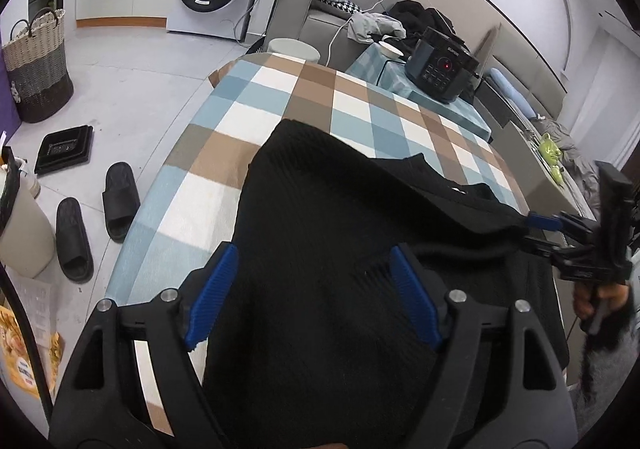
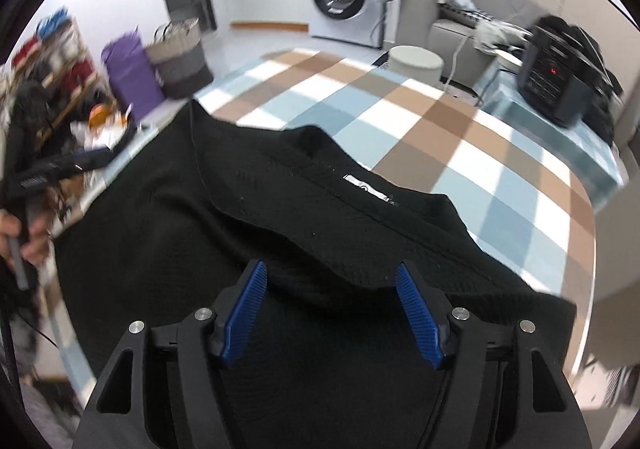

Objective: Fold small clothes
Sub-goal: 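Spread the black sweater flat on the ironing board with both grippers open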

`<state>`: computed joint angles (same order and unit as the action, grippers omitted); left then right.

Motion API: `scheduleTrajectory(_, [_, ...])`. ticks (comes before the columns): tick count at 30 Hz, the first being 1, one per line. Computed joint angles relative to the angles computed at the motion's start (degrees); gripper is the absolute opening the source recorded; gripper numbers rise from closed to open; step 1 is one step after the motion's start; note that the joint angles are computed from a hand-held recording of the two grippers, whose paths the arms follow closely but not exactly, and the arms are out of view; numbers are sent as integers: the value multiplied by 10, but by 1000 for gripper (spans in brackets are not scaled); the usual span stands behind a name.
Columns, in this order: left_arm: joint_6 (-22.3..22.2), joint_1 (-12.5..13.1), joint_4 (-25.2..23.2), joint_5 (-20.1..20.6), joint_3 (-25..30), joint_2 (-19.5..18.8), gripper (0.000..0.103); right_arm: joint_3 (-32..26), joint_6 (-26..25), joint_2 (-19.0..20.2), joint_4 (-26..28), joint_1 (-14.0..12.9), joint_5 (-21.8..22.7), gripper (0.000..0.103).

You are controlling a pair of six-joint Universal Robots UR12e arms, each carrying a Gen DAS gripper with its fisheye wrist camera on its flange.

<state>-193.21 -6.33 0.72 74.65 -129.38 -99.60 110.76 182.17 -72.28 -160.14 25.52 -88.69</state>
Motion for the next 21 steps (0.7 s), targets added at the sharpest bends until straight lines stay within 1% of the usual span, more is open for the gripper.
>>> scheduleTrajectory(3, [-3,4,-4,-7,-6,5,76,-8,-17,11,22,-4,10,69])
scheduleTrajectory(4, [-6,5,-5,-7,-8,7,76,-8,-25,13,24,-3,8,63])
scheduleTrajectory(5, [-6,7,-5,-8,-9,7,76,-9,-34,14,29,-2,5,53])
scheduleTrajectory(6, [-7,8,-5,-9,-10,8,76,-10,-45,15,36,-1,3,22])
scheduleTrajectory(7, [-7,9,-5,-10,-10,8,76,-10,-50,16,33,2,-7,8])
scheduleTrajectory(9, [-8,11,-5,-12,-11,7,76,0,-51,20,-23,7,-34,5])
scheduleTrajectory(10, [-8,11,-5,-13,-11,7,76,2,-38,20,-41,7,-44,5])
scheduleTrajectory(11, [-8,12,-6,-13,-10,7,76,1,-18,23,-62,8,-63,5])
scheduleTrajectory(12, [-8,13,-6,-13,-10,7,76,-2,8,29,-85,10,-90,5])
scheduleTrajectory(13, [-8,13,-7,-12,-10,6,76,-7,34,36,-95,11,-116,7])
scheduleTrajectory(14, [-8,14,-9,-10,-9,5,76,-12,53,39,-91,11,-127,9])
scheduleTrajectory(15, [-9,14,-10,-9,-9,6,76,-21,85,42,-70,6,-131,20])
scheduleTrajectory(16, [-9,15,-11,-9,-8,6,76,-25,101,42,-55,3,-132,38])
scheduleTrajectory(17, [-10,16,-12,-8,-8,6,76,-26,119,41,-46,0,-130,44])
scheduleTrajectory(19, [-8,17,-15,-5,-7,6,76,-11,133,32,-65,-8,-114,46])
scheduleTrajectory(21, [-7,18,-23,1,-3,5,76,5,144,17,-64,-15,-119,46])
